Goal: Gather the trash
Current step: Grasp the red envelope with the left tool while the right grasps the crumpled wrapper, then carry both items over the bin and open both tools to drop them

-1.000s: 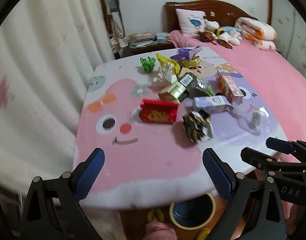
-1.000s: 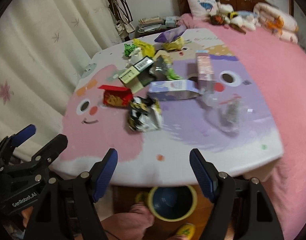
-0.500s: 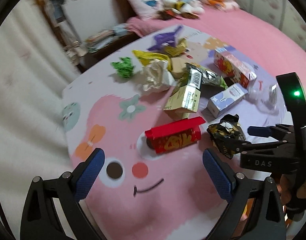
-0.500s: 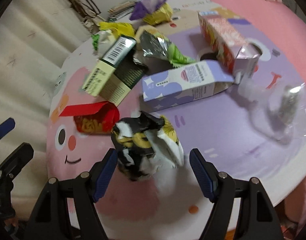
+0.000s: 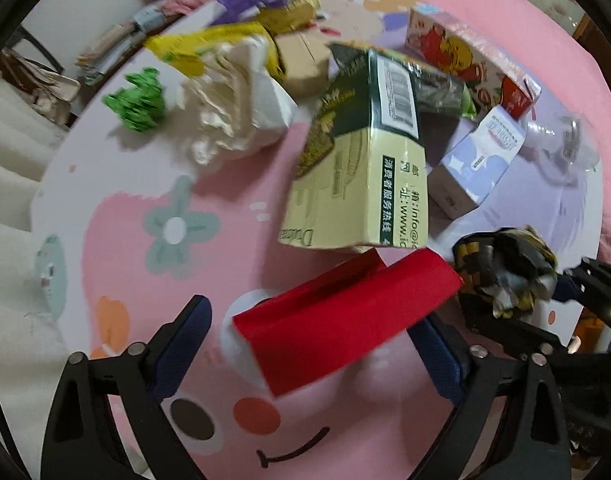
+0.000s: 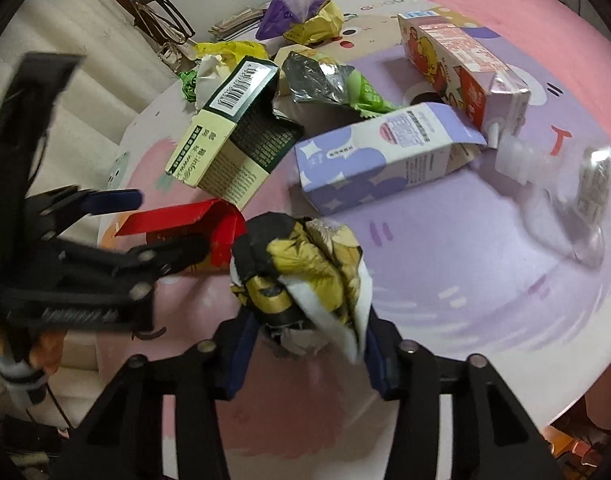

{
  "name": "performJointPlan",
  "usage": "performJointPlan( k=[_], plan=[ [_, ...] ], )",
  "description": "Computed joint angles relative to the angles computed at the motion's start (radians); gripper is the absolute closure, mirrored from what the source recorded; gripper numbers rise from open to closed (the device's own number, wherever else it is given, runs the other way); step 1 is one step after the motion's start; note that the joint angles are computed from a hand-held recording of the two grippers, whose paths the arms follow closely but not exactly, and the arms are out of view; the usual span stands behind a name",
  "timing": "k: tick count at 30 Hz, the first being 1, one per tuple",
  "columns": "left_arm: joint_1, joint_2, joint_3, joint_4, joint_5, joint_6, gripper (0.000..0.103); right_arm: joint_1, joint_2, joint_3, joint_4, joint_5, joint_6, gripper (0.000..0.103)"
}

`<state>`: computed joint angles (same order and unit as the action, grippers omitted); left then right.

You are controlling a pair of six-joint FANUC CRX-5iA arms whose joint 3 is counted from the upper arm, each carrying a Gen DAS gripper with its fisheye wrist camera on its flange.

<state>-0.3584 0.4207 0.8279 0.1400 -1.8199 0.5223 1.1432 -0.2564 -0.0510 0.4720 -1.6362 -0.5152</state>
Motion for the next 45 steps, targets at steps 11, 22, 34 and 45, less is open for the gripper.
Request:
performJointPlan(
  k=[11, 22, 34, 45],
  plan=[
    [-0.012, -0.023, -0.045, -0.014, -0.039, -0.001, 0.082, 0.077, -0.06, -0.052, 0.033, 0.009, -0.111, 0.073],
    [0.103, -0.218, -0.258, 0.08, -0.032, 0.139, 0.098, 0.134, -0.124, -0.046, 0.045, -0.002, -0.058, 0.074],
    [0.208, -0.523, -0.519, 0.213, 0.025, 0.418, 0.099, 0.518, -0.242, -0.023, 0.1, -0.204, -0.005, 0.075],
    [0.268, -0.853, -0.828, 0.178, -0.018, 0.463, 0.099, 1.012, -0.332, -0.114, 0.021, -0.352, -0.418, 0.074]
  ],
)
